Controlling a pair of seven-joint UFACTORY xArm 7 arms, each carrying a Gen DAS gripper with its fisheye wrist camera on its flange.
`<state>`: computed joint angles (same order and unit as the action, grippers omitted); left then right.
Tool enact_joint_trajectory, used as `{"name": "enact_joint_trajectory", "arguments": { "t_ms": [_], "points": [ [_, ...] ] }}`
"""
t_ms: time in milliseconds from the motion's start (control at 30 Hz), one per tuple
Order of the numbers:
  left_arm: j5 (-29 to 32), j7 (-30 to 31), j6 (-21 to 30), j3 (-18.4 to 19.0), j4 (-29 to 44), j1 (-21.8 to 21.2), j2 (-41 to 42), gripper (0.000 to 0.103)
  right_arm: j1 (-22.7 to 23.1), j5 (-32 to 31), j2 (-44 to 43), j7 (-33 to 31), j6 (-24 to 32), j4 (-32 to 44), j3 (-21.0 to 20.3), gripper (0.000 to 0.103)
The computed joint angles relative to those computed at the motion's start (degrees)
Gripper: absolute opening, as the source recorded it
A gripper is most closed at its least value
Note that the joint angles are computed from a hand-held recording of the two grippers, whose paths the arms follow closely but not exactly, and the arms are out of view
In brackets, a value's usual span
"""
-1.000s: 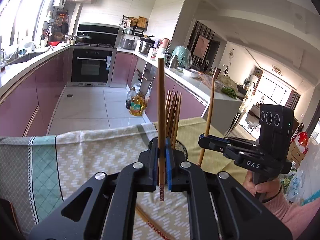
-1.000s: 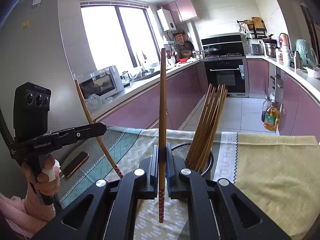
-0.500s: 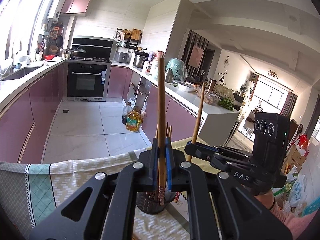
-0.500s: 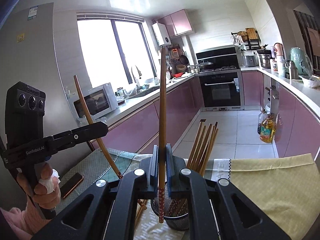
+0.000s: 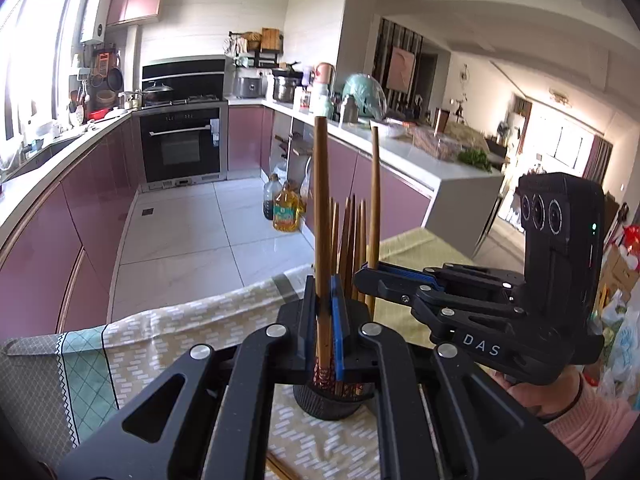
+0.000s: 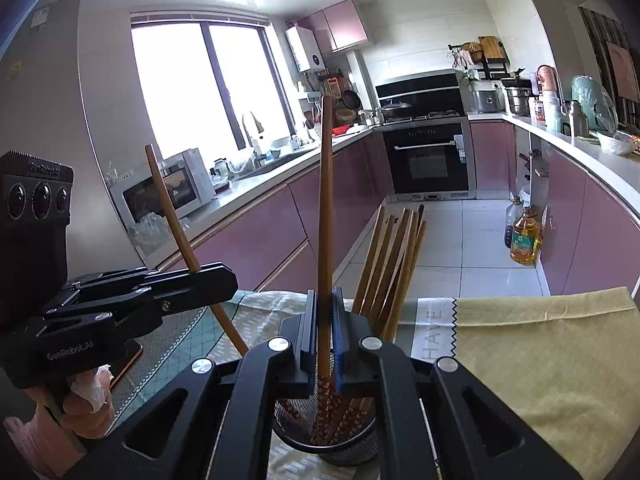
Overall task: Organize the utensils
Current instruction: 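Drop the chopstick into the holder by opening the left tool while the right tool releases its own, then move the left tool back to the last two chopsticks while the right tool follows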
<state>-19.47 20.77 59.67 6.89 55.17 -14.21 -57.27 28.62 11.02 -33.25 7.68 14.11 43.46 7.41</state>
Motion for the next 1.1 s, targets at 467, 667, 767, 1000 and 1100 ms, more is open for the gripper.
{"name": "enact_joint_trajectory", "arguments": {
  "t_ms": [467, 667, 767, 1000, 1100],
  "points": [
    [1.8, 2.3, 2.5, -0.6, -1.2, 1.5, 4.4, 0.008, -1.9, 0.3, 1.0, 1.5, 5.5, -0.4, 0.9, 0.009],
    [1.4, 1.7, 1.5, -0.9, -2.1, 2.2, 4.9, 0.013, -1.5, 0.5, 0.5, 1.4, 4.9, -1.0, 0.5, 0.01],
    [1.1, 1.5, 0.6, -1.0, -2.6, 2.3, 4.5, 0.023, -1.2, 0.8, -0.3, 1.4, 4.5, -1.5, 0.3, 0.017],
    [0.6, 1.2, 0.7, 0.3, -4.6, 2.6, 1.9, 0.027, -0.5, 0.8, -2.8, 1.5, 4.1, -3.0, 0.5, 0.032],
    [0.8, 0.5, 0.2, 0.5, -6.0, 3.5, -0.3, 0.04, 0.2, 0.8, -4.0, 1.4, 4.0, -3.8, 0.7, 0.036]
  ]
}}
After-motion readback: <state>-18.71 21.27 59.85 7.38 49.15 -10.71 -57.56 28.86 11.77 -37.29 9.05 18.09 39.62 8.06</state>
